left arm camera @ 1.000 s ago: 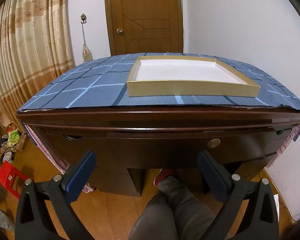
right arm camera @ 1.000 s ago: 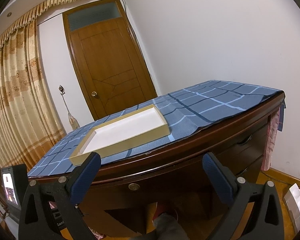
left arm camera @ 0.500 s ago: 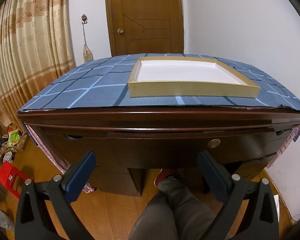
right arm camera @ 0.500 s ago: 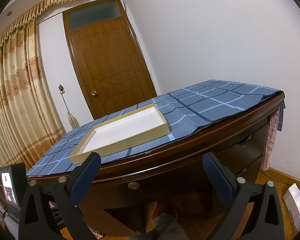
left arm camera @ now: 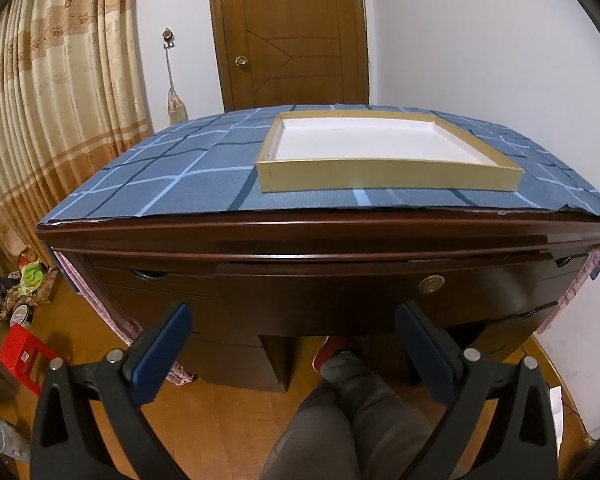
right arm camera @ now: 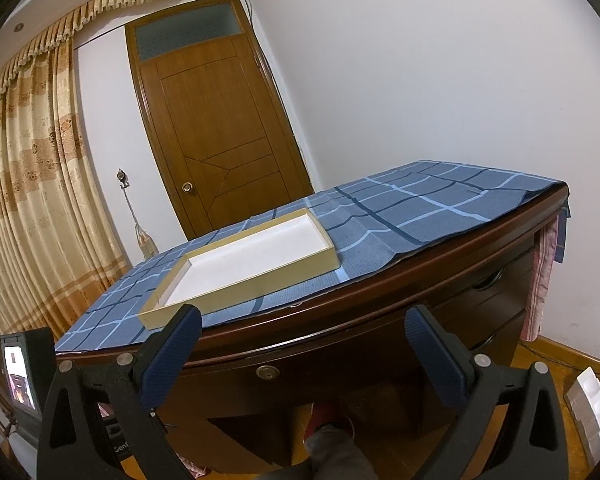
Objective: Take underwear out of drawer
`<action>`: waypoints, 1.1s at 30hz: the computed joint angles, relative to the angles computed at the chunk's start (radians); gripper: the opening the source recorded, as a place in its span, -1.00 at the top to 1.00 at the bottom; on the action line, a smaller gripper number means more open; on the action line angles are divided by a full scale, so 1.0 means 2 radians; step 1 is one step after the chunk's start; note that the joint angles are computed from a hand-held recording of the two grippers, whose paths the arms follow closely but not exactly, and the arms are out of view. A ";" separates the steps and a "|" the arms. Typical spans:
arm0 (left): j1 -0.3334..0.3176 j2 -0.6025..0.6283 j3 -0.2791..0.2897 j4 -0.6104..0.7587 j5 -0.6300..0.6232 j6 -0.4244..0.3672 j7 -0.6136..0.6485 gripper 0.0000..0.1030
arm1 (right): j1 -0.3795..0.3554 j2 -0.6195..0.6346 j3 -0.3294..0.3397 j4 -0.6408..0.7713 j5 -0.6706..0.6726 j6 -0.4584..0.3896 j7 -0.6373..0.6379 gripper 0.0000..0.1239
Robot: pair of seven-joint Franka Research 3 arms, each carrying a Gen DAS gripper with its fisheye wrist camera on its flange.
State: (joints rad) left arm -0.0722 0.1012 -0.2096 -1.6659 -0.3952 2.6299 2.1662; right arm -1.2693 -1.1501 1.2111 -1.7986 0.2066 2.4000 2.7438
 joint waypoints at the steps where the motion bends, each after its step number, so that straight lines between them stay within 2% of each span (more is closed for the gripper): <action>1: 0.000 0.000 0.000 0.000 0.001 0.000 -0.001 -0.99 | 0.000 0.000 0.000 0.000 0.000 0.000 0.000 -0.66; 20: -0.001 0.017 -0.005 0.017 0.026 -0.012 -0.016 -0.99 | 0.001 0.011 0.006 -0.012 0.003 0.006 -0.006 -0.66; 25: 0.003 0.023 -0.014 0.014 -0.001 0.000 0.015 -0.99 | 0.023 0.019 0.004 -0.060 -0.002 0.046 -0.004 -0.66; 28: 0.005 0.027 -0.019 0.013 -0.019 -0.005 0.038 -0.99 | 0.038 0.029 0.003 -0.087 -0.018 0.054 0.002 -0.66; 33: 0.002 0.038 -0.020 0.018 -0.015 -0.018 0.036 -0.99 | 0.060 0.055 0.004 -0.131 -0.052 0.051 0.002 -0.65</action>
